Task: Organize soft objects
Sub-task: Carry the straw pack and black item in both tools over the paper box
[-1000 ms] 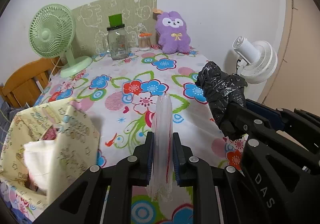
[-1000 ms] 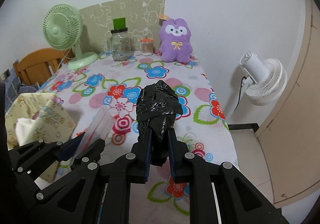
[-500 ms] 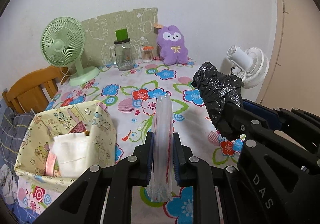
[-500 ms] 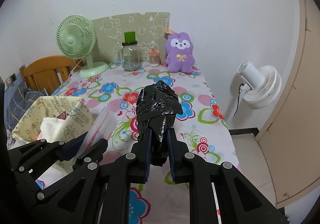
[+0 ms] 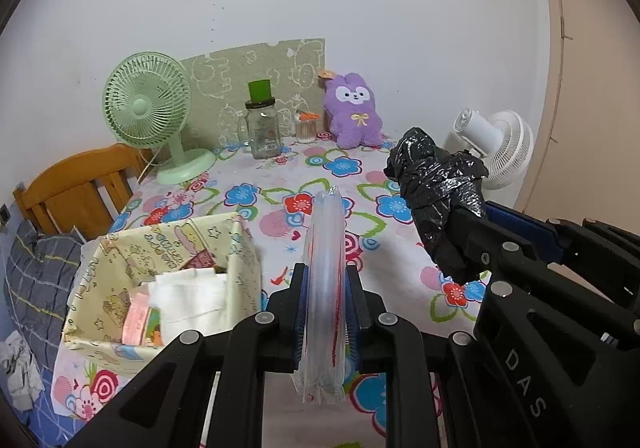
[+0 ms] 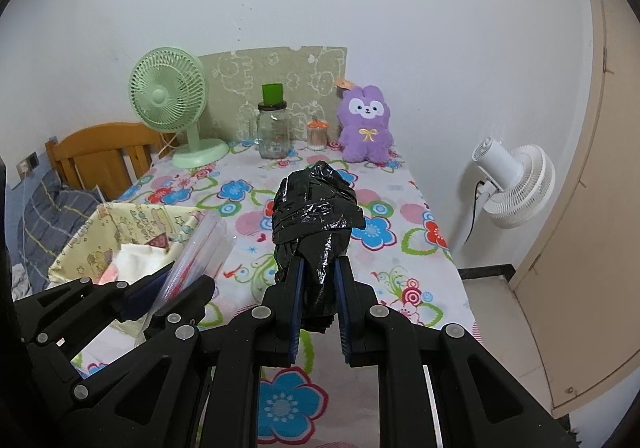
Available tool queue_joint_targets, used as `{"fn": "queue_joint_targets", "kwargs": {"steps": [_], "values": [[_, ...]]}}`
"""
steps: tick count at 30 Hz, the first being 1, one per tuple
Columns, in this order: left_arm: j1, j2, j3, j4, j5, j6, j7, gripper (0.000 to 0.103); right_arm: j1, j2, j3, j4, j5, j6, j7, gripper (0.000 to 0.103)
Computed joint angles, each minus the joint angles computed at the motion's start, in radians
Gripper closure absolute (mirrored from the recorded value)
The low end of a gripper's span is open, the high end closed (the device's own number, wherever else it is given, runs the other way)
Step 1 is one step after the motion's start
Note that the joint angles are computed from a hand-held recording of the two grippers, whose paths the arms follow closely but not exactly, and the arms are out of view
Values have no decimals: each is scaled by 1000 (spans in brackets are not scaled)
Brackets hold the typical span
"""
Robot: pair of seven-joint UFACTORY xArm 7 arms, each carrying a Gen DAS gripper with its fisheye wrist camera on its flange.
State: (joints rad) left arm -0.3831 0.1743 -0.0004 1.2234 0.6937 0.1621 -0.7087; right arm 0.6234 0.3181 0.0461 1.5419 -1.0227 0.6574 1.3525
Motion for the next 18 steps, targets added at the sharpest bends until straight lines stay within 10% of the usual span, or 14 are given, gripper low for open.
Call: {"fn": "queue_joint_targets", "kwargs": {"steps": [18], "values": [[84,-38,-3,-22,-48,-24,68,87,73,131,-28,217,82,28,-108,85]]}}
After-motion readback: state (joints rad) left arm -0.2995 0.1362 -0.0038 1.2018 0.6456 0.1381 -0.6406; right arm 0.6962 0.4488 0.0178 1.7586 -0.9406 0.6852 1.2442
